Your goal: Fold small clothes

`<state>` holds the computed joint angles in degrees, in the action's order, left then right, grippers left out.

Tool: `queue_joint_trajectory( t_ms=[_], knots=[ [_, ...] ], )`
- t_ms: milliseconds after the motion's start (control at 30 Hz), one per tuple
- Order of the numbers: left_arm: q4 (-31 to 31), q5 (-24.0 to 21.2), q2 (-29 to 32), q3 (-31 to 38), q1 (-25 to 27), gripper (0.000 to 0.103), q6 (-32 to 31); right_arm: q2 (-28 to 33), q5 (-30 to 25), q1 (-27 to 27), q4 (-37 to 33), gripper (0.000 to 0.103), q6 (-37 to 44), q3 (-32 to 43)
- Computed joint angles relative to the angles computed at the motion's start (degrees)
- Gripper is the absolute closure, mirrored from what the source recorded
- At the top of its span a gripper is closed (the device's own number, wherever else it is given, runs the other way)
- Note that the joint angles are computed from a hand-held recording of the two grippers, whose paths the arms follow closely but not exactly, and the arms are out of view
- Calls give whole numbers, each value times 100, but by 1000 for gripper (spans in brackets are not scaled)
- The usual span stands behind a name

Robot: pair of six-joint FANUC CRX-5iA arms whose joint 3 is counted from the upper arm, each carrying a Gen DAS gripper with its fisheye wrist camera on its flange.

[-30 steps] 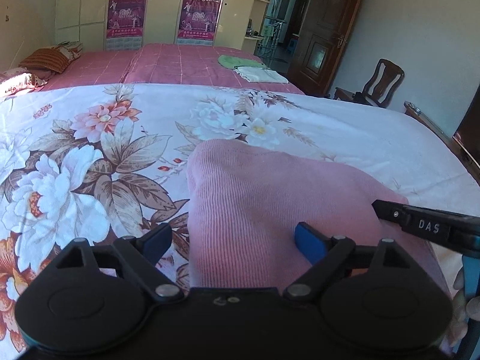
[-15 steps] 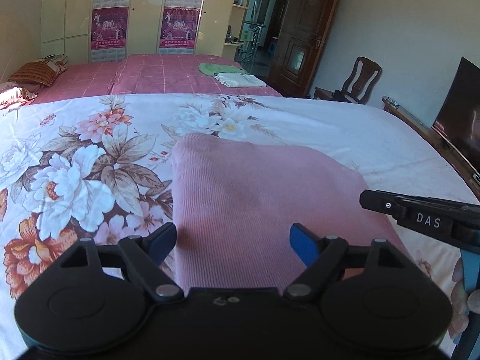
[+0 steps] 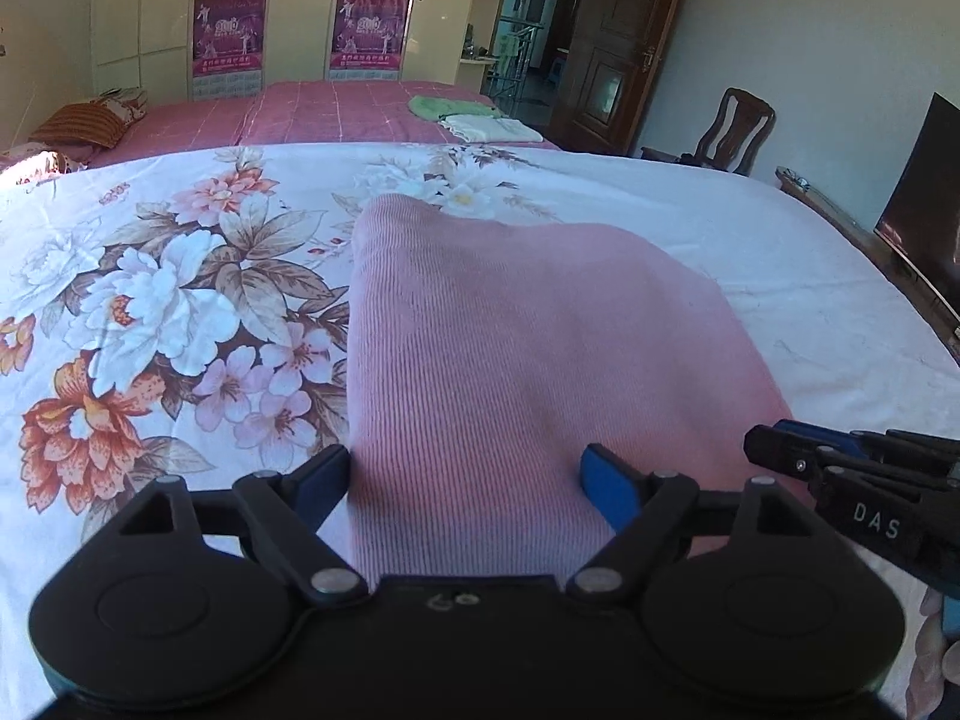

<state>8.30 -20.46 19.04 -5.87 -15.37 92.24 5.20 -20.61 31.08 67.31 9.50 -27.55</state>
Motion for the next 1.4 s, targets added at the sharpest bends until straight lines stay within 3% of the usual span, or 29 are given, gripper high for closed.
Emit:
queue_joint_trajectory(
  t_ms=[67,233,333,533,600,633,667,733,867,1133,1333,1400],
  knots=[
    [-5,-31,-156,-180,-24,20,-35,-208,-115,126,91,87,-49,-212],
    [150,-391,-138,-345,-62,19,-296,-181,-953,542,-641,87,545,-240],
    [-395,-341,-185,-316,-152,19,95,-255,-1057,607,-772,87,403,-303],
    [-530,-521,-342,-314,-203,20,202,-595,-1450,909,-875,86,238,-406],
    [-649,-518,-439,-348,-237,19,285,-750,-1538,982,-825,74,114,-501],
    [-680,-537,-475,-350,-246,18,318,-834,-1606,1022,-735,47,8,-566],
    [-666,-539,-507,-362,-246,18,324,-917,-1607,1025,-553,31,-142,-650],
    [-484,-438,-591,-457,-222,14,195,-1027,-1534,995,-411,31,-227,-723],
    [-748,-417,-606,-277,-247,6,542,-982,-1105,756,-962,31,137,-514],
    [-1348,-935,5,756,-168,4,1350,-383,-411,110,-1973,31,1309,278],
    [-478,-958,491,1011,109,4,777,266,-447,-195,-3552,31,2871,1228],
    [163,-803,585,859,217,3,268,449,-514,-301,-4329,31,3570,1568]
  ],
)
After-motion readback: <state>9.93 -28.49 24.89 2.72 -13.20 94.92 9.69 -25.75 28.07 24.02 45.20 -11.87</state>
